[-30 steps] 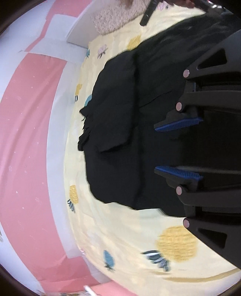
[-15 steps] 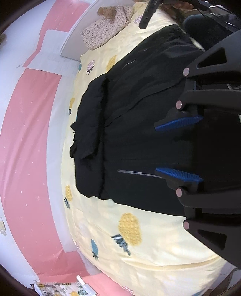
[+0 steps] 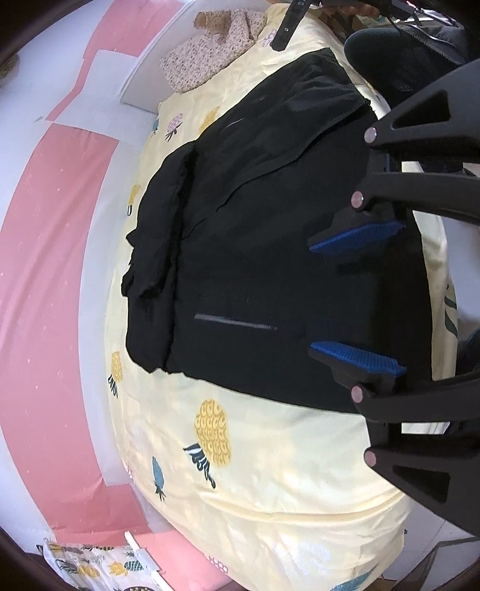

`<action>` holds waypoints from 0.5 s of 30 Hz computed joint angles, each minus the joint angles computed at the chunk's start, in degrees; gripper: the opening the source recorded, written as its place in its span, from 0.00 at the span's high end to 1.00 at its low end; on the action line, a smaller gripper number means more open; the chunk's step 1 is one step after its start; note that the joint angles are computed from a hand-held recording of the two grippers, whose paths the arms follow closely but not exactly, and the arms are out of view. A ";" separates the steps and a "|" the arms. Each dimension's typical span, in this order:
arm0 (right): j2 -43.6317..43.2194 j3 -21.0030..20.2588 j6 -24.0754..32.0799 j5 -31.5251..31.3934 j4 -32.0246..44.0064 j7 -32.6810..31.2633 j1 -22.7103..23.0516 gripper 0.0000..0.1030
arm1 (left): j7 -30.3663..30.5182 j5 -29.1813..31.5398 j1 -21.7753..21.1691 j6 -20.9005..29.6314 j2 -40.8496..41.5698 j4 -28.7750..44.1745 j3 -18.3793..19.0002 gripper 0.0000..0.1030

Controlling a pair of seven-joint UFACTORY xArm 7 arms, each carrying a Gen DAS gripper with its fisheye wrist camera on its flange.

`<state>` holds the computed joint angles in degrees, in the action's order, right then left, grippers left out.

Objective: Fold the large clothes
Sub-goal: 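Move both tools down to the coat hem, then grasp the coat hem with the left tool while the right tool grasps it too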

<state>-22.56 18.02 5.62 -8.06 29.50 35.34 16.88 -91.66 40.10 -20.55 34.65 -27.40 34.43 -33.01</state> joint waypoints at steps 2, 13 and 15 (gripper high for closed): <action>0.02 0.13 0.18 -0.23 0.03 -0.03 -0.12 0.41 | -0.09 -0.12 -0.06 0.32 -0.33 -0.26 0.13 0.48; 1.33 -3.03 0.83 0.62 -0.29 -2.15 0.05 0.33 | 0.42 -1.10 0.57 1.65 -1.29 -2.23 1.36 0.43; 1.92 -4.26 0.88 1.54 -0.49 -2.99 0.34 0.33 | 0.66 -1.13 0.74 1.64 -1.20 -2.65 1.68 0.42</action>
